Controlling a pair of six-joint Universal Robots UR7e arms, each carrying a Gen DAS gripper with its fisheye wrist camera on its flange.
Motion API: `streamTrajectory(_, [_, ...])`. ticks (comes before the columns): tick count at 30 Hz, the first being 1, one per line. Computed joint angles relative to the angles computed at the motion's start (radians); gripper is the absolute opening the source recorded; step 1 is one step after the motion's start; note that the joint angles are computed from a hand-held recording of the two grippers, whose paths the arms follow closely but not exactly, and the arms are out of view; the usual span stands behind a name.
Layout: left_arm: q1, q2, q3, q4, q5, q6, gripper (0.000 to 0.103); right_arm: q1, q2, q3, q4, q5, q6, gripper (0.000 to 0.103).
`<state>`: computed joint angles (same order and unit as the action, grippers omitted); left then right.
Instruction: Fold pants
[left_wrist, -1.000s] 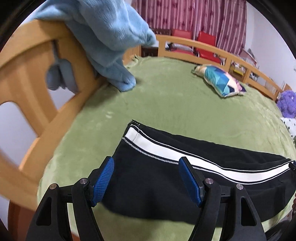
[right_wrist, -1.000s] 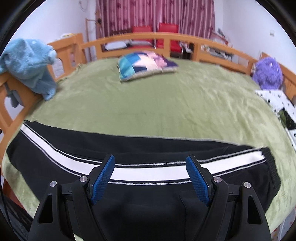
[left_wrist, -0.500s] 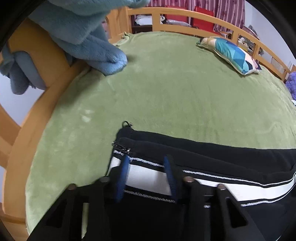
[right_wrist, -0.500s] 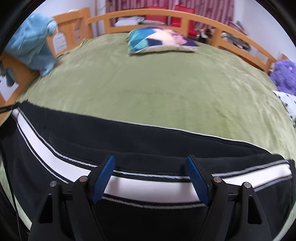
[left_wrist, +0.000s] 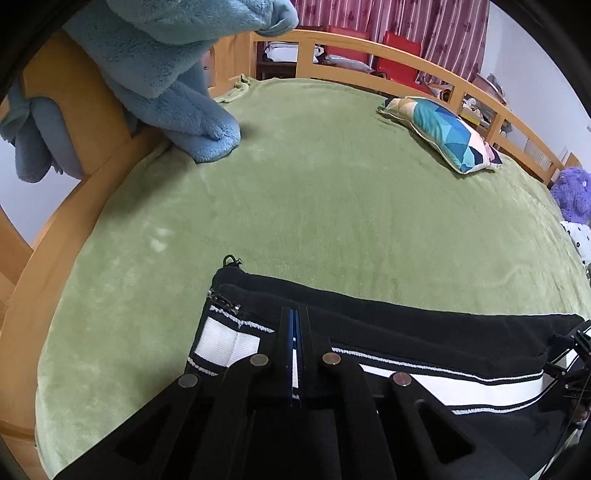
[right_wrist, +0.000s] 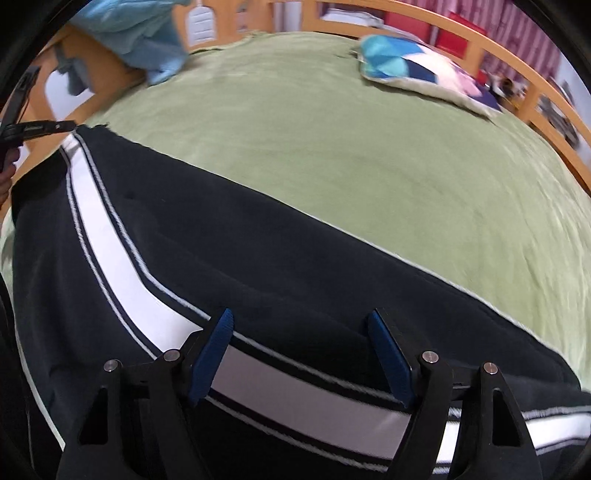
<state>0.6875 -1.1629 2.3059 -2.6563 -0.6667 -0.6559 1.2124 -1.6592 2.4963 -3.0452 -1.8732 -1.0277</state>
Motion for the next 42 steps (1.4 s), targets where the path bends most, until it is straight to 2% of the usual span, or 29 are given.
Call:
streamTrajectory(2, [-0.003,-0.001,-0.004,0.028,-0.016,-0.015,0.003,0.023,0.027,-0.007,0.007,-0.022,0.005,0.075])
streamTrajectory(5, [-0.023,-0.012,0.0,0.073,-0.009,-0.023,0.003,0.04,0.064,-0.013,-0.01,-0.049,0.001,0.068])
streamTrajectory(6, [-0.03,-0.015,0.002,0.1,0.006,-0.032,0.003,0.033,0.055,-0.014,0.012,-0.027,0.001,0.057])
streamTrajectory(7, [-0.031,-0.017,0.0,0.127,0.017,-0.042,0.003,0.03,0.045,-0.023,0.048,-0.011,0.004,0.04])
streamTrajectory(8, [-0.028,-0.018,-0.005,0.157,0.025,-0.051,0.01,0.025,0.035,-0.019,0.064,0.004,0.004,0.03])
streamTrajectory(9, [-0.023,-0.02,-0.011,0.19,0.033,-0.066,0.027,0.033,0.036,-0.012,0.038,-0.007,0.002,0.013])
streamTrajectory(10, [-0.018,-0.022,-0.016,0.218,0.046,-0.085,0.038,0.04,0.044,-0.003,-0.002,-0.022,-0.003,0.007])
streamTrajectory(11, [-0.012,-0.022,-0.017,0.228,0.064,-0.095,0.057,0.042,0.043,0.005,-0.014,-0.022,-0.005,0.006])
streamTrajectory(12, [-0.005,-0.021,-0.008,0.197,0.086,-0.082,0.061,0.041,0.041,0.015,-0.036,-0.013,-0.007,0.005])
streamTrajectory(14, [0.018,-0.01,-0.005,0.134,0.097,-0.022,0.061,0.037,0.032,0.018,-0.035,-0.001,0.009,0.004])
streamTrajectory(17, [0.062,0.023,-0.039,0.143,0.095,0.008,0.058,0.018,-0.016,0.015,0.011,0.059,0.058,0.003])
streamTrajectory(18, [0.081,0.034,-0.043,0.114,0.082,0.021,0.04,0.013,-0.029,0.008,0.031,0.08,0.079,0.003])
streamTrajectory(20, [0.108,0.035,-0.045,0.073,0.031,0.043,0.021,0.009,-0.051,0.0,0.04,0.111,0.103,0.003])
streamTrajectory(21, [0.115,0.033,-0.038,0.028,0.004,0.078,0.017,0.009,-0.064,-0.006,0.046,0.127,0.12,0.003])
streamTrajectory(24, [0.086,0.014,-0.001,-0.092,0.017,0.141,0.017,0.025,-0.08,-0.044,0.079,0.164,0.168,0.003])
streamTrajectory(28, [0.075,-0.007,-0.008,-0.183,0.023,0.191,0.017,0.065,-0.04,-0.097,0.054,0.147,0.198,0.003])
streamTrajectory(31, [0.092,0.023,-0.038,-0.232,0.024,0.228,0.017,0.058,0.0,-0.133,0.043,0.155,0.232,0.003])
streamTrajectory(34, [0.112,0.071,-0.079,-0.174,0.028,0.224,0.019,0.059,0.11,-0.17,0.02,0.059,0.262,0.004])
streamTrajectory(35, [0.113,0.085,-0.09,-0.144,0.043,0.21,0.023,0.059,0.145,-0.18,0.017,0.021,0.273,0.005])
streamTrajectory(36, [0.111,0.097,-0.101,-0.088,0.071,0.176,0.024,0.061,0.19,-0.187,-0.008,-0.031,0.283,0.009])
streamTrajectory(38, [0.106,0.091,-0.112,0.024,0.094,0.086,0.03,0.061,0.205,-0.172,-0.066,-0.034,0.285,0.013])
streamTrajectory(39, [0.1,0.069,-0.103,0.042,0.078,0.061,0.034,0.072,0.192,-0.159,-0.087,-0.038,0.291,0.019])
streamTrajectory(40, [0.092,0.044,-0.089,0.046,0.063,0.045,0.038,0.084,0.177,-0.151,-0.093,-0.04,0.298,0.03])
streamTrajectory(42, [0.051,-0.025,-0.041,0.083,0.081,-0.021,0.061,0.105,0.12,-0.115,-0.124,-0.018,0.3,0.046])
